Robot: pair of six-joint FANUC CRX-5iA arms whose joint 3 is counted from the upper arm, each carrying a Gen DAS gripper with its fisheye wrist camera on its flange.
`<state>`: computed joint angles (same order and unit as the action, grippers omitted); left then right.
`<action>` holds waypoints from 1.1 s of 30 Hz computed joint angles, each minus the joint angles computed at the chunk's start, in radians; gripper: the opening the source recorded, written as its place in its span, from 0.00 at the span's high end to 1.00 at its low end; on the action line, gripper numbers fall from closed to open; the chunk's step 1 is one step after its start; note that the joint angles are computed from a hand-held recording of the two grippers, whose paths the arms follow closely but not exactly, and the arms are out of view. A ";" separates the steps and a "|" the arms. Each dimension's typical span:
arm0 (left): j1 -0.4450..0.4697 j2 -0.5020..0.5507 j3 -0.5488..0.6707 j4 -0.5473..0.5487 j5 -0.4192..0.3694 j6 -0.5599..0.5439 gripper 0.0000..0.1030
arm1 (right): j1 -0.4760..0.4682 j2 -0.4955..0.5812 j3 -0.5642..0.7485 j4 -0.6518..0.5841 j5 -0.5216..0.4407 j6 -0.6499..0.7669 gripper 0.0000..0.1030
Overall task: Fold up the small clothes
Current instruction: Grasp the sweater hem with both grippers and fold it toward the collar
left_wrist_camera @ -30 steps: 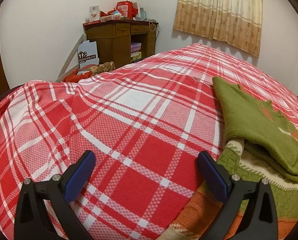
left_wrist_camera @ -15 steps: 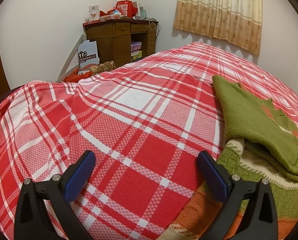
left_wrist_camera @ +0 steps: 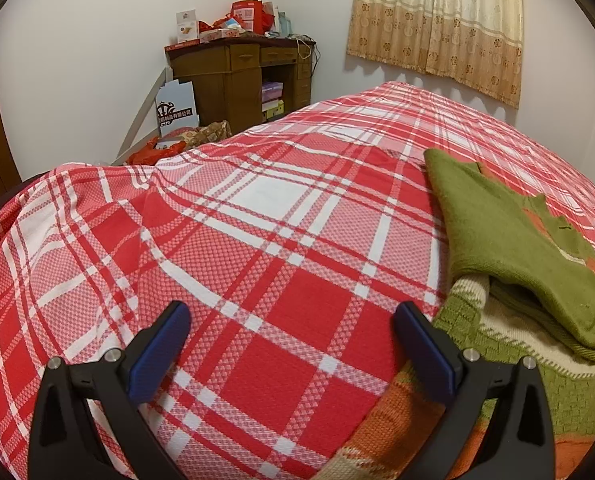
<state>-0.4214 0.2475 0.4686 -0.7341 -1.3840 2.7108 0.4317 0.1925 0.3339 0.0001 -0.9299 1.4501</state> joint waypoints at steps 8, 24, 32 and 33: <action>0.001 0.000 0.001 0.004 0.001 -0.002 0.00 | -0.093 -0.241 -0.173 -0.059 0.020 0.037 0.39; -0.015 -0.318 -0.321 0.268 0.222 -0.471 0.01 | -0.268 -0.403 -0.288 -0.378 -0.285 0.238 0.39; -0.049 -0.412 -0.442 0.471 0.215 -0.727 0.04 | -0.268 -0.442 -0.324 -0.420 -0.404 0.304 0.39; -0.048 -0.419 -0.451 0.489 0.213 -0.744 0.05 | -0.265 -0.447 -0.332 -0.424 -0.417 0.303 0.39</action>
<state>-0.4698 -0.1710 0.0179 -0.2452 -1.1710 1.9668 0.1669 -0.2544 0.0019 -0.4236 -1.3471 1.7533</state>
